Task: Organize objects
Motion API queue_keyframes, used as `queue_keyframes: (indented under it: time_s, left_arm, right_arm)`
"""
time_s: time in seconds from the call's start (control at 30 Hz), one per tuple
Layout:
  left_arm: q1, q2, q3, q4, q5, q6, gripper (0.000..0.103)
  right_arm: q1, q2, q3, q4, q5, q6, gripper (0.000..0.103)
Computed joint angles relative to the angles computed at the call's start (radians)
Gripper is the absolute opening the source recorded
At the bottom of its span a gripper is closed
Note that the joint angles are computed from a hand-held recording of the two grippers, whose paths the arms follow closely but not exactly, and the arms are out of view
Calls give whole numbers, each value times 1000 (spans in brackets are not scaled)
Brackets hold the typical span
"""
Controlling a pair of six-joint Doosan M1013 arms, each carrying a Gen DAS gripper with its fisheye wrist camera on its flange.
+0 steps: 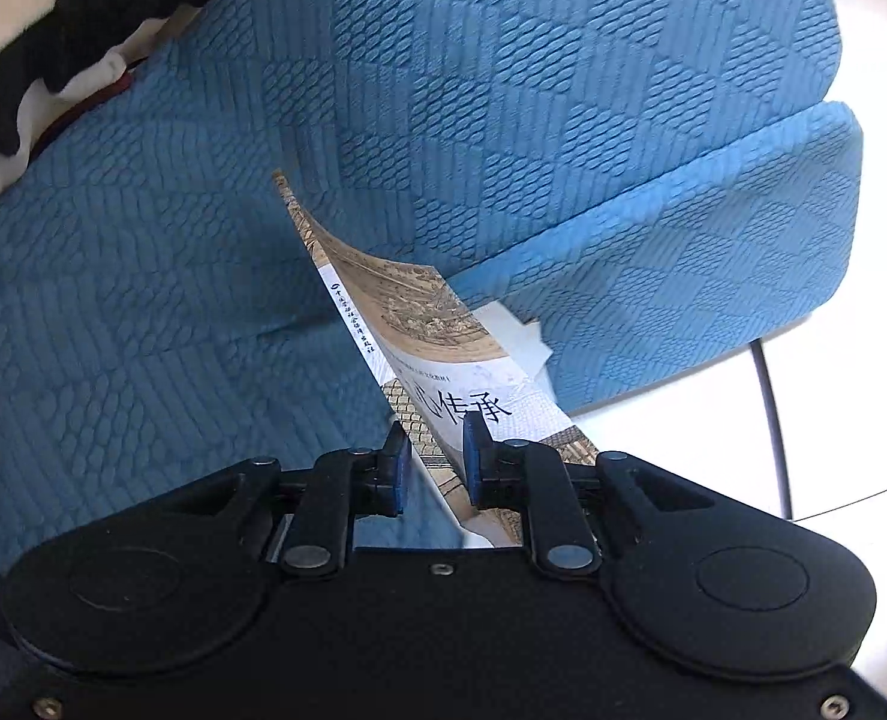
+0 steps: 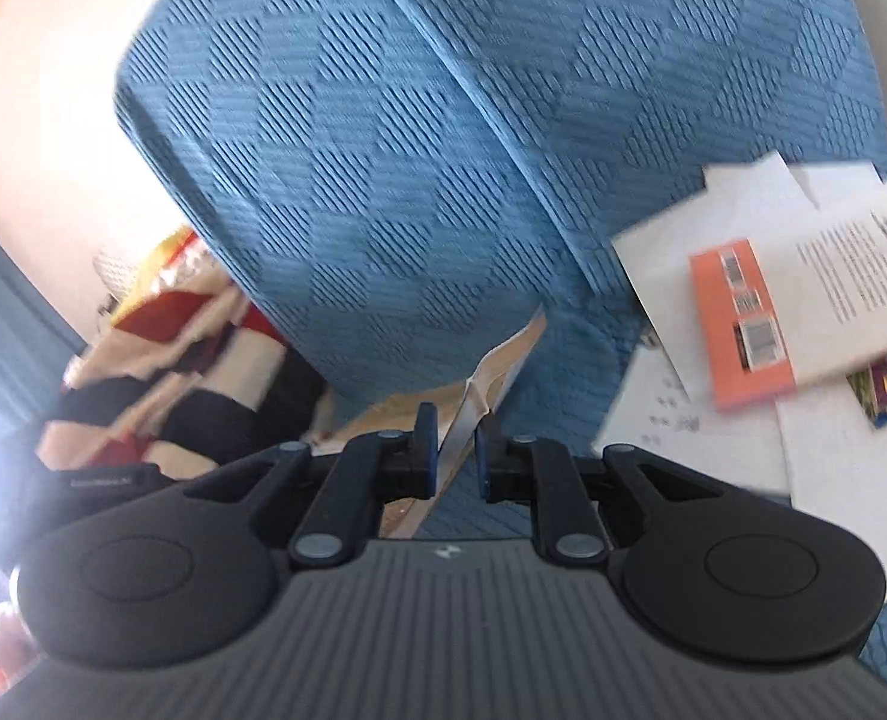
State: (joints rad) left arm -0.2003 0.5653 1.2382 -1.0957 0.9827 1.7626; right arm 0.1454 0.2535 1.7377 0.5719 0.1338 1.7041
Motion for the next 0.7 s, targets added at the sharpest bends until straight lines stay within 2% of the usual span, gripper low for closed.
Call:
queue_keyframes:
  time_s: [0.1,0.27,0.4,0.5,0.7]
  left_arm:
    - [-1,10,8,1,0,-3,17]
    - [-3,7,27,23,-29,19,16]
    - [-14,5,25,131,-36,-18,13]
    - [-30,2,21,254,-46,-76,13]
    - [-53,18,19,399,-24,-169,14]
  right_arm:
    - [5,7,4,-128,23,118,16]
    - [15,10,26,-128,34,156,17]
    - [26,20,38,-136,58,191,17]
    - [32,30,47,-84,77,155,17]
    - [42,56,44,-179,130,255,17]
